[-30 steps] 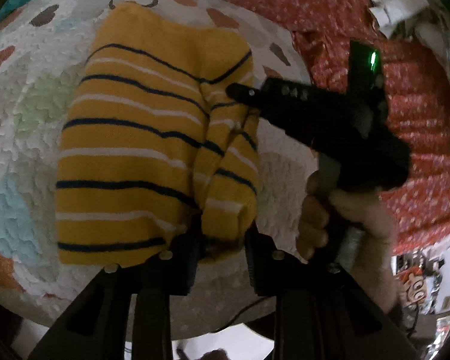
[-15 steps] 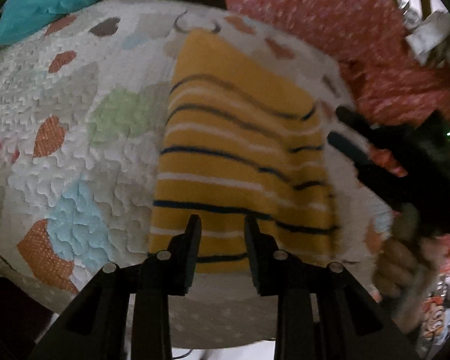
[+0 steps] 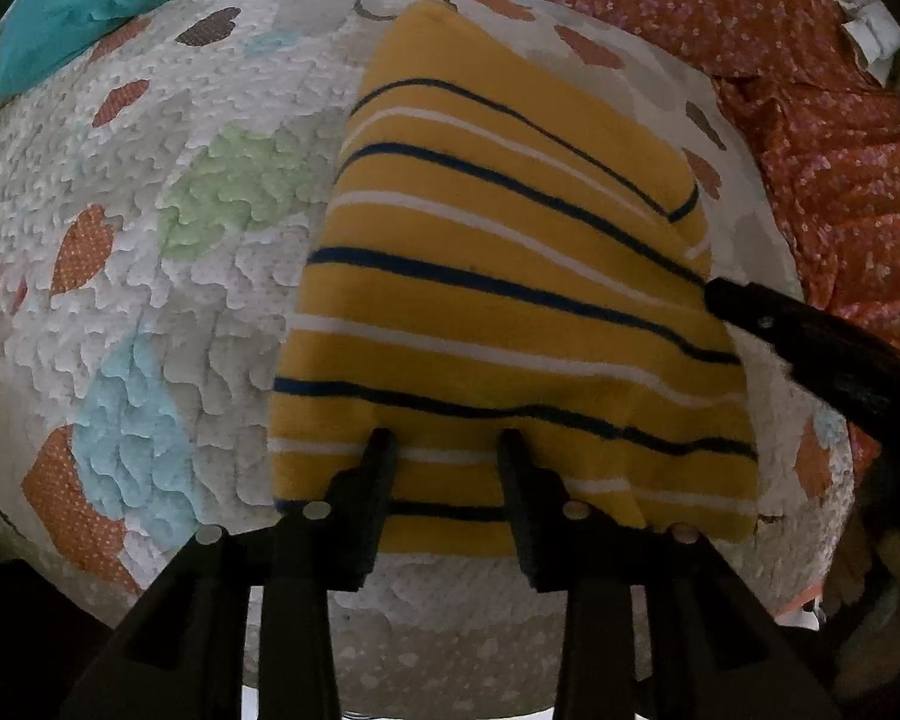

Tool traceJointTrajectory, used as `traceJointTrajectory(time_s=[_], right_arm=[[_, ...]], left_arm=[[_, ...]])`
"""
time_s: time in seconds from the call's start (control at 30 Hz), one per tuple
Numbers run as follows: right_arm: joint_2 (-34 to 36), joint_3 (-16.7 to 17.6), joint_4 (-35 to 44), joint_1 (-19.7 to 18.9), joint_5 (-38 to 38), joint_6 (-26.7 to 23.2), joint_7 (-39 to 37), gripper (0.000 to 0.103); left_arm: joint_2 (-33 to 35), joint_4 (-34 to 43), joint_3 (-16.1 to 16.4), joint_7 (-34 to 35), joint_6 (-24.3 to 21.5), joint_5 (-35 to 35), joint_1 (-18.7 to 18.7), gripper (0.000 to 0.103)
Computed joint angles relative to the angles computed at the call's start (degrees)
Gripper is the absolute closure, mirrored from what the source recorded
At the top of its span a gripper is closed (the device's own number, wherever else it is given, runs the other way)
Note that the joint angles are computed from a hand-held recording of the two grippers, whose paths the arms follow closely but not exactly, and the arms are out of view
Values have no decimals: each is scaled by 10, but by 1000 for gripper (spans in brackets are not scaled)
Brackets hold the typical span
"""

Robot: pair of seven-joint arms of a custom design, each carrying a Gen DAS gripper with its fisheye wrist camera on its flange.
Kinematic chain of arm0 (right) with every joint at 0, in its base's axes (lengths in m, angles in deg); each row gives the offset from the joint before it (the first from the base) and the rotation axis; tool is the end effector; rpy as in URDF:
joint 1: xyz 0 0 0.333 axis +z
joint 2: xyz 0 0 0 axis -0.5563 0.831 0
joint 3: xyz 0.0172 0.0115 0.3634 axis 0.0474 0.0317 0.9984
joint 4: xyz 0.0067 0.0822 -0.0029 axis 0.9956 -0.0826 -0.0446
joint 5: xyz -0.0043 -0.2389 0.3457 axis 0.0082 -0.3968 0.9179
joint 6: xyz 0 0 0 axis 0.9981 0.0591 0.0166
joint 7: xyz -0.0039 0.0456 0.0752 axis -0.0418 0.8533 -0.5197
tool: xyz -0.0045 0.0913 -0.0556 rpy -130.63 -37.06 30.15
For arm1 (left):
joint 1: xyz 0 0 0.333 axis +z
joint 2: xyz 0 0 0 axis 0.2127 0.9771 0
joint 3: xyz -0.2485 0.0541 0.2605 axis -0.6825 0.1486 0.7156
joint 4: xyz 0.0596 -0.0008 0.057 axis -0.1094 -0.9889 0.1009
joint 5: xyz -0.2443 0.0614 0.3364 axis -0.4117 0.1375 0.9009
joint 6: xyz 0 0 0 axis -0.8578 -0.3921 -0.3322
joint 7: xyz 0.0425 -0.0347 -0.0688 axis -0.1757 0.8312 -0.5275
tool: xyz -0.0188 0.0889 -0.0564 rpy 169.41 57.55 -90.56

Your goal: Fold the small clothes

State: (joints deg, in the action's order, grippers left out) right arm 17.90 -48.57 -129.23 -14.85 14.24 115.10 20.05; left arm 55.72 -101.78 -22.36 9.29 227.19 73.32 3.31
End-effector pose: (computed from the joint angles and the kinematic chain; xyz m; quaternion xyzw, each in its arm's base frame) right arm 0.6703 0.2548 0.4126 -0.8262 0.5013 -0.0540 0.2514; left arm 0.5844 -0.2478 0.3956 -0.8069 0.5573 -0.1874 0.0558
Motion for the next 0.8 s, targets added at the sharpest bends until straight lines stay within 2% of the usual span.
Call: traceJointTrajectory(time_s=[0.03,0.1,0.13,0.17,0.27,0.33,0.4,0.5,0.53,0.57,0.6,0.63,0.7,0.8], right_arm=[[-4,19,-2,-19,37,-7,-30,72],[-11,64,7,-70,155,-75,-110,82],[-9,68,16,-78,184,-109,-130,86],[-5,67,23,-80,199,-133,-144,87],[7,30,20,-48,134,-156,-105,90],[29,7,34,-34,93,-167,-50,93],[25,6,27,-48,118,-154,-33,83],[21,25,27,-79,203,-124,-56,60],[25,26,32,-83,224,-110,-49,40],[32,27,39,-85,238,-98,-38,29],[41,27,48,-84,244,-94,-25,29],[50,28,58,-85,249,-94,-12,29],[75,32,83,-87,254,-104,6,29],[85,24,94,-75,221,-99,36,29]], left_arm=[[6,6,1,-2,1,2,-1,68],[7,4,-2,1,6,-3,2,68],[7,2,-4,5,12,-9,4,68],[8,0,-5,9,18,-14,7,68],[4,-8,-18,43,29,-46,21,68],[-9,-17,-43,113,38,-122,46,68],[-29,-28,-58,186,61,-194,63,68],[-34,-12,-23,173,68,-166,47,67],[-26,5,-13,165,63,-158,46,64],[-14,23,-9,163,59,-157,49,59],[2,44,-9,170,54,-161,54,46],[26,76,-6,173,37,-153,57,42],[67,134,14,136,-12,-99,46,42],[120,209,22,130,-103,-45,41,44]])
